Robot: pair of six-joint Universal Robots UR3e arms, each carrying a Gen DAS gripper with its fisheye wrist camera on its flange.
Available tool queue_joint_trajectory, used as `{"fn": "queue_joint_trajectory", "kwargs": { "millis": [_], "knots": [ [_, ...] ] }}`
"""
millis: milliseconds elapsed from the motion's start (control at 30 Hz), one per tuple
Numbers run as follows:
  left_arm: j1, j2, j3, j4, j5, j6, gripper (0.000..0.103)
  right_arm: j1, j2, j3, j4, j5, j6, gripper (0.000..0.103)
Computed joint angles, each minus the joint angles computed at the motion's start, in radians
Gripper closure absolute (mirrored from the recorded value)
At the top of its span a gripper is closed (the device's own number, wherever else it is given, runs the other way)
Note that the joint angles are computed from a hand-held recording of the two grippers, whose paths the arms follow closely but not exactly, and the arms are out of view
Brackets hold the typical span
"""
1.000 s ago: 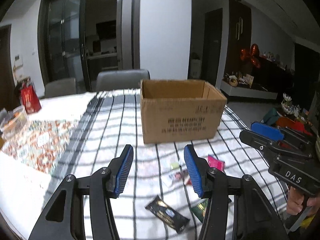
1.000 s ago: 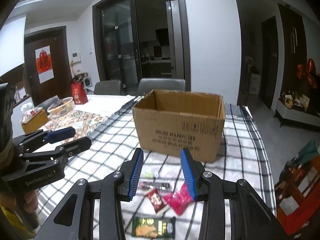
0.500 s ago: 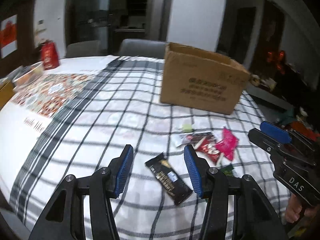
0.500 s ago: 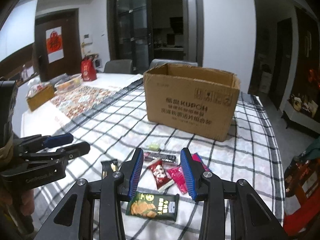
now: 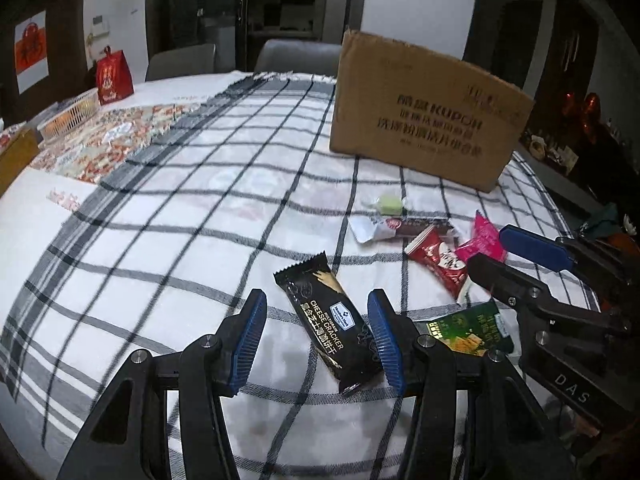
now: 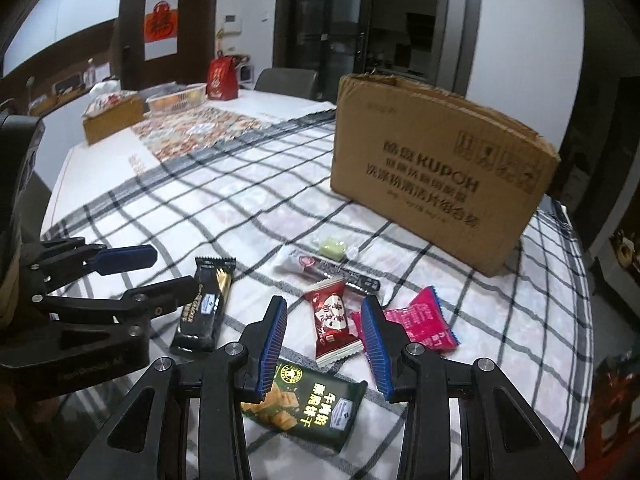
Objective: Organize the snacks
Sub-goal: 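Grasp the black Cheese Cracker packet with the left tool while the right grasps a red-and-white packet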
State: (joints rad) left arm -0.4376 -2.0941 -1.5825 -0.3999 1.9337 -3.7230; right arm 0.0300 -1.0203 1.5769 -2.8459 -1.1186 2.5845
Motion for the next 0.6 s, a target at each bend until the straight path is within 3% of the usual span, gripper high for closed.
{"fn": "queue_joint_trajectory", "kwargs": {
  "millis": [600],
  "knots": [
    [0.028, -0.11, 0.108, -0.064, -0.039, -0.05, 0.052, 0.025, 0.147, -0.172, 0.103, -0.022, -0.002, 0.064]
  ]
}}
